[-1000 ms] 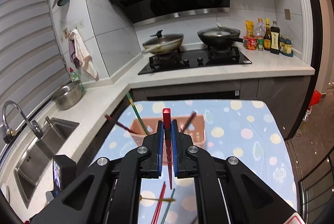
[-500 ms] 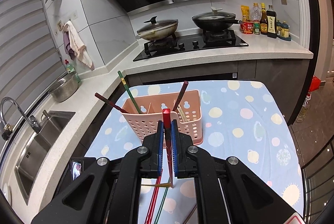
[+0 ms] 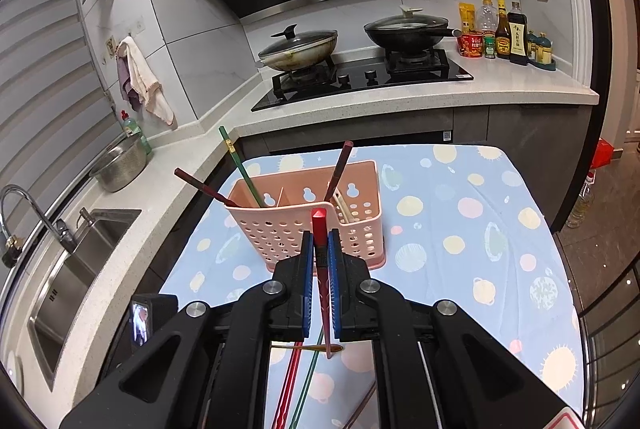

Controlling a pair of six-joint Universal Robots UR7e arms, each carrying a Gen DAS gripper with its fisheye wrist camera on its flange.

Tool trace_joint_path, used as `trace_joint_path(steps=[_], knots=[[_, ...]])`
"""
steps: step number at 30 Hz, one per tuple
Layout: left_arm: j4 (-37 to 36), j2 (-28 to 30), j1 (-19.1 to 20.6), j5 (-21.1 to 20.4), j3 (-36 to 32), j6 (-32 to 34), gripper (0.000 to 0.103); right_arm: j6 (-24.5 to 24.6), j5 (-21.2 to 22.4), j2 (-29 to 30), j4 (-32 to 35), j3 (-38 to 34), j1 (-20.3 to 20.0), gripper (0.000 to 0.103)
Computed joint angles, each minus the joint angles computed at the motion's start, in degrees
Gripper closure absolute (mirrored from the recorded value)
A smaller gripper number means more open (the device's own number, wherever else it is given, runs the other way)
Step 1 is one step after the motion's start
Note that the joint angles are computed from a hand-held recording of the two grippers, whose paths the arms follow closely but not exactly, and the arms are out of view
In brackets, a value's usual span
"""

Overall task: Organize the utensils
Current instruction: 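Carry the gold spoon with the left tool while the right tool carries the red chopstick to the holder, then lower the spoon and chopstick into the pink holder and open both tools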

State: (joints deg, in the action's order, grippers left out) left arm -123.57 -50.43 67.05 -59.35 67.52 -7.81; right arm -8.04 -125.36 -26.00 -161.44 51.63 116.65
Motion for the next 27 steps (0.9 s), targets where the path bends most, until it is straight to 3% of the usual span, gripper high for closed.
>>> trace_joint_path(steps=[13,20,22,27], knots=[[-2.8,-3.3,-5.5,1.6,-0.6,9.0,0.102,-1.7,0.5,-0.5,-0.2,-0.4,0.6,0.096],[-3.1,-3.2,-7.9,6.8,-1.3,17.1,0.102,-5.6,0.7,1.0,-1.6,-4.4,1.8,0.096],[-3.0,-3.1,-7.9,8.2,-1.2,17.8,0.102,-6.0,0.9,1.4,-1.6,-5.3,2.0,0.096],[-2.7,-3.7,-7.8,7.3,-0.2,17.5,0.102,-5.2,2.1,2.0,0.8,-6.2,2.0,0.096]])
